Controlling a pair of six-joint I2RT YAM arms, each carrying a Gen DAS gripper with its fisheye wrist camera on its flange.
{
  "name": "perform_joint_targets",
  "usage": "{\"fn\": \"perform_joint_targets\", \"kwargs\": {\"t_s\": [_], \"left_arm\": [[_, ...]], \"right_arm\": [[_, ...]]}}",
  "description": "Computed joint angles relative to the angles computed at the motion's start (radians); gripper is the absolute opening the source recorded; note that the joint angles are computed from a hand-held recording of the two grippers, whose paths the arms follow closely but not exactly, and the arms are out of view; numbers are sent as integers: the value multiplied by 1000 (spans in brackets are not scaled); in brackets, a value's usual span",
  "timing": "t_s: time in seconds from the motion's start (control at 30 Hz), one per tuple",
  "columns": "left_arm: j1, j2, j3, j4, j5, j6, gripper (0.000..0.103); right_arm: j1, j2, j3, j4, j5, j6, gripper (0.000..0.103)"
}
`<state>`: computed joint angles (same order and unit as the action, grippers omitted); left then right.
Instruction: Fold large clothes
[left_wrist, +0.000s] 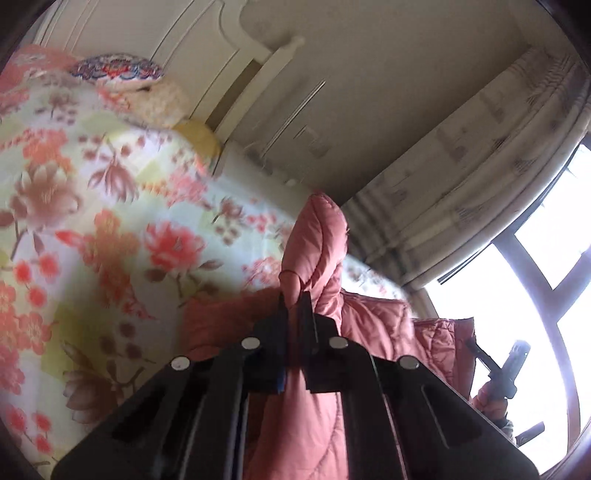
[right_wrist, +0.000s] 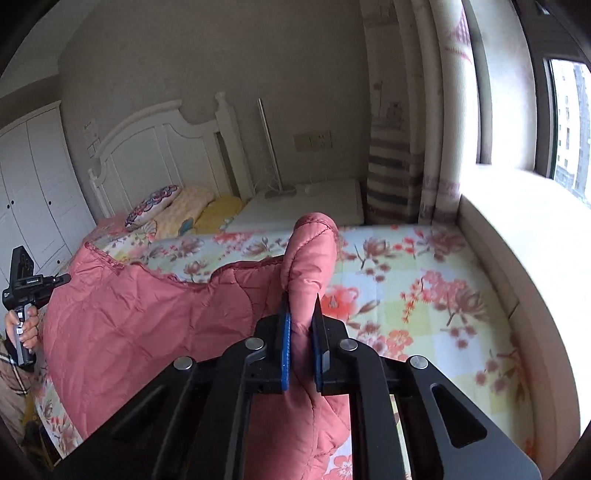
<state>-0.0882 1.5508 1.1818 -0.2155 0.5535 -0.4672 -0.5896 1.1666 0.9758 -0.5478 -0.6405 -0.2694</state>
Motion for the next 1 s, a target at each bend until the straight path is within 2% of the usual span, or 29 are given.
{"fn": "perform_joint_targets", "kwargs": {"t_s": [0.1, 0.27, 0.33, 0.37, 0.43, 0.47, 0.5, 0.53, 0.57, 0.6, 0.63, 0.7, 0.73, 0.8, 0.87, 1.0], "left_arm": [[-25, 53, 93, -28, -67, -37, 6], [-71, 312, 273, -152, -261, -58, 9], [-74, 351, 229, -83, -265, -75, 12], [-69, 342, 199, -39, -253, -93, 13], [-64, 325, 185, -31, -240, -91, 17], [-66, 313, 191, -48, -254, -70, 30], [-73, 301, 197, -68, -295, -50, 66], [-81, 281, 189, -69, -361, -41, 83], [-94, 210, 130, -12, -455, -44, 93], [-99, 159, 78, 45, -500, -37, 93], [-120, 95, 35, 89, -579, -9, 95], [-173, 32, 20, 103, -695, 58, 101], [-223, 15, 30, 110, -766, 119, 101], [-309, 46, 106, 71, -848, 208, 101], [-410, 152, 251, -30, -942, 308, 101], [-514, 426, 590, -271, -1016, 470, 101]], "right_arm": [[49, 33, 89, -3, 65, 83, 12], [178, 297, 172, 44, 325, 204, 12], [200, 398, 160, 65, 394, 234, 12], [203, 426, 132, 95, 405, 236, 12], [181, 419, 77, 144, 366, 253, 13], [157, 407, 70, 147, 326, 258, 15], [137, 402, 77, 131, 291, 254, 23], [118, 397, 93, 101, 271, 248, 46], [100, 382, 107, 70, 267, 247, 65], [77, 349, 101, 65, 243, 248, 96], [49, 299, 82, 82, 200, 250, 97], [41, 192, 65, 83, 195, 245, 97], [55, 144, 63, 75, 188, 233, 97], [138, 81, 84, 40, 188, 222, 97], [276, 68, 118, 5, 245, 227, 97], [641, 142, 162, 13, 509, 256, 94]]}}
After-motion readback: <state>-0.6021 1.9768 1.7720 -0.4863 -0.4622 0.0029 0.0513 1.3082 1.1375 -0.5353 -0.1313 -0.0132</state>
